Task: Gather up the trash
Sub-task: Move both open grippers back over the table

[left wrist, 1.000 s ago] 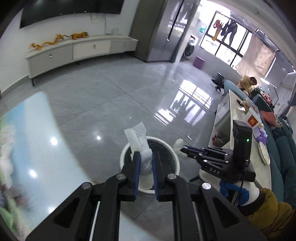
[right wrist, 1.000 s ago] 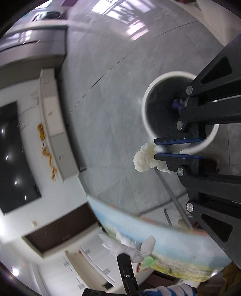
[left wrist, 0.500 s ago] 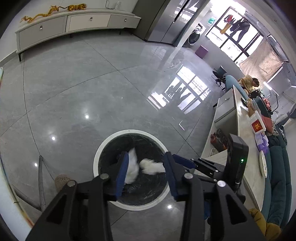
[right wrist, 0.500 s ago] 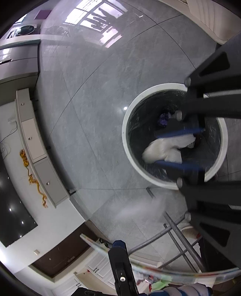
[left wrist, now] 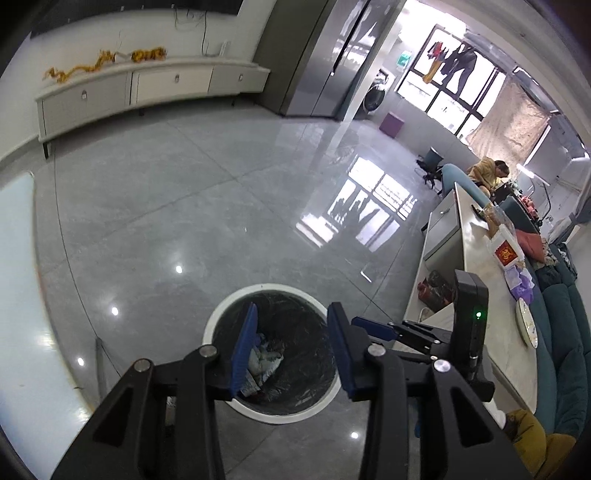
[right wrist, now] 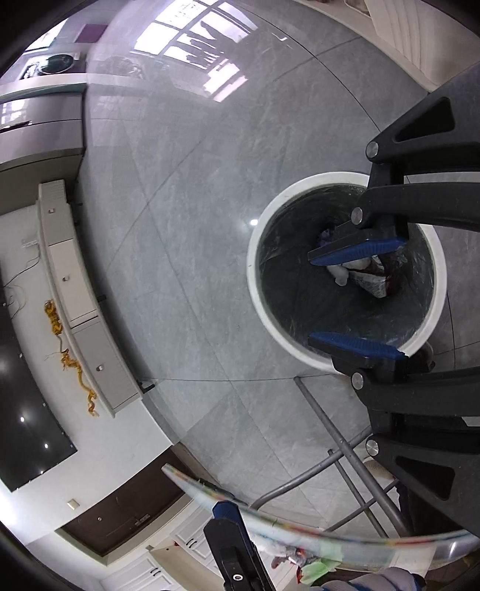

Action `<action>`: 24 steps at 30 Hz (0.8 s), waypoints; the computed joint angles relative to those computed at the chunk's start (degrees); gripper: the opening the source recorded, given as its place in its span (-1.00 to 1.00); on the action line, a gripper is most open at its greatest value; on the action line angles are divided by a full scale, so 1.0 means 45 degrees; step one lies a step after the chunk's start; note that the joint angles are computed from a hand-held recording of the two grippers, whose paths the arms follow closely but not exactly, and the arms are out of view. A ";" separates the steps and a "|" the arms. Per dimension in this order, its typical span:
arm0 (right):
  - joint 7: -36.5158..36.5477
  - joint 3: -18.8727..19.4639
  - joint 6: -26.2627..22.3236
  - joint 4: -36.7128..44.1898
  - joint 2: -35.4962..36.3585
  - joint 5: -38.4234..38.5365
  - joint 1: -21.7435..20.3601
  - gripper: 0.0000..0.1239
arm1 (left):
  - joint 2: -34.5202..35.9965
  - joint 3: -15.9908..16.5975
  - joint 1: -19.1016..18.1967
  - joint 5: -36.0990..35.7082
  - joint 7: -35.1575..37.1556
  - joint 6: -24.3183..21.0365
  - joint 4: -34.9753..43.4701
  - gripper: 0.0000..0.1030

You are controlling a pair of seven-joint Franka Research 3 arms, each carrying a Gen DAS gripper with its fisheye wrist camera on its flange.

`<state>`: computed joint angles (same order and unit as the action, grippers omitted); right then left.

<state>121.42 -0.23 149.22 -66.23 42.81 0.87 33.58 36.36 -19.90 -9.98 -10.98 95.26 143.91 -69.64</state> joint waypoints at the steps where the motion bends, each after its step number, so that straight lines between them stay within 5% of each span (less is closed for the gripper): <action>1: 0.0095 -0.0140 0.0104 -0.0210 -0.0252 -0.0169 0.0151 -0.43 | -0.0396 -0.0047 0.0104 -0.0033 0.0141 0.0294 -0.0521 -0.27; 13: 0.0675 -0.0587 0.0897 -0.0737 -0.1913 -0.2166 0.1358 -0.43 | -0.5851 0.0412 0.1141 -0.1406 0.1064 0.2646 -0.6764 -0.27; 24: -0.0658 -0.0048 -0.0417 0.3776 0.0035 -0.2390 0.2226 -0.36 | -1.0944 0.3042 0.0975 -0.2772 0.1386 0.4343 -1.2596 -0.26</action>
<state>118.45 -0.44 147.34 -49.24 42.96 -9.88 43.60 -12.88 -6.21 -5.60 -23.46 101.49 163.46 -126.32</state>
